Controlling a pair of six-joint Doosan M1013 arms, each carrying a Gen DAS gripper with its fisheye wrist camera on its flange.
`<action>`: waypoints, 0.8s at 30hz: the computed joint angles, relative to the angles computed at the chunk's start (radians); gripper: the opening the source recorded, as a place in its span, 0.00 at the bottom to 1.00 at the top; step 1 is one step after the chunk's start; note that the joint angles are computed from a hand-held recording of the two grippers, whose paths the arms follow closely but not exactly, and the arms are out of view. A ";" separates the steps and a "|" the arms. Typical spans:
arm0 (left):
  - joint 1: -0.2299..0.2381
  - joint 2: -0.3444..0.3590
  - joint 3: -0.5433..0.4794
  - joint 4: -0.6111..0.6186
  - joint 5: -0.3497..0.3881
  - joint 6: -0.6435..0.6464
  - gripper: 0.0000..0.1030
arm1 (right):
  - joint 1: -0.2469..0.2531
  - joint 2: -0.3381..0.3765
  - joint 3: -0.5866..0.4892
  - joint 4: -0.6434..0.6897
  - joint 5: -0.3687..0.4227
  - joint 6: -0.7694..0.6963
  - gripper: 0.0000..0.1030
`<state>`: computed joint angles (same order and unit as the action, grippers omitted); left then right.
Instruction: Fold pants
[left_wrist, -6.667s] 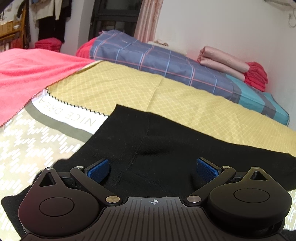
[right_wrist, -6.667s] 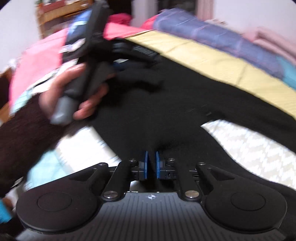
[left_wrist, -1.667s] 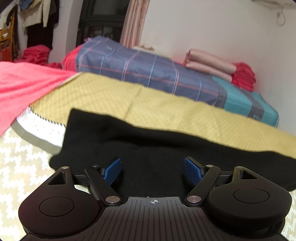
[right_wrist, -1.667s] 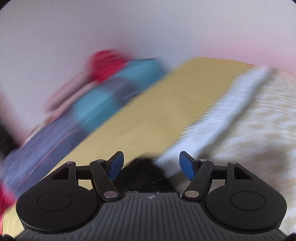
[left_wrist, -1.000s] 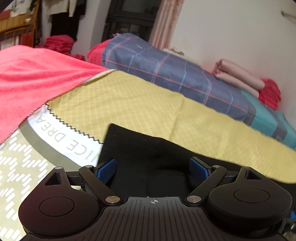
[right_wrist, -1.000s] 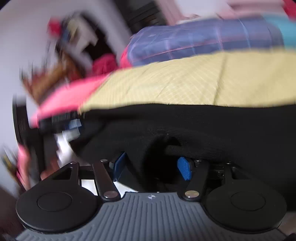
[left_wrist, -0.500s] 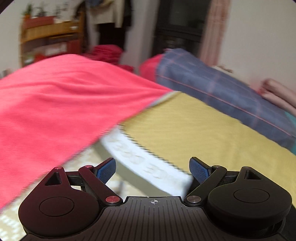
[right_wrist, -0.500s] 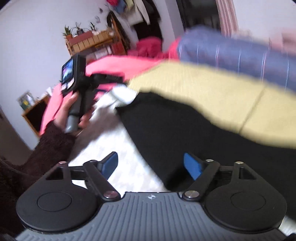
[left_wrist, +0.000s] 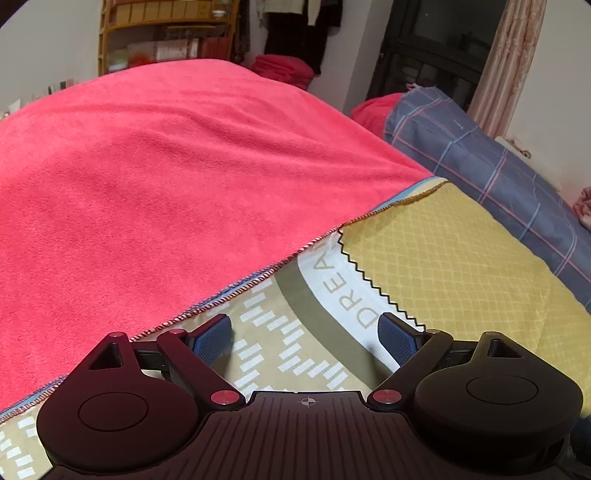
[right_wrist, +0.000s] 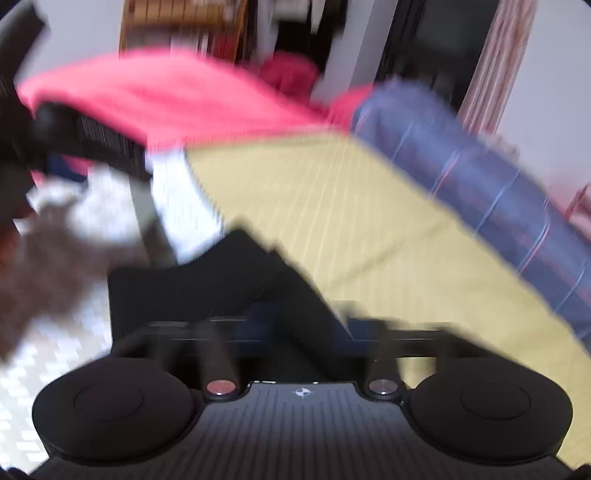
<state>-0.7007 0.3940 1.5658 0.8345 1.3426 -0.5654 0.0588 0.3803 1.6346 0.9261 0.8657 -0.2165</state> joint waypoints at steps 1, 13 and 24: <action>-0.001 -0.001 0.000 0.002 -0.003 0.000 1.00 | -0.009 -0.009 0.004 -0.003 0.018 -0.010 0.06; -0.021 0.017 -0.023 0.068 -0.007 0.050 1.00 | -0.049 0.015 -0.006 0.097 0.021 0.156 0.72; -0.055 0.045 -0.052 0.251 -0.292 0.155 1.00 | -0.255 0.003 -0.022 0.131 0.118 0.297 0.89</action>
<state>-0.7557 0.4392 1.5136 1.0855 1.0508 -0.4101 -0.1964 0.3829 1.6127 1.0571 0.9833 0.0805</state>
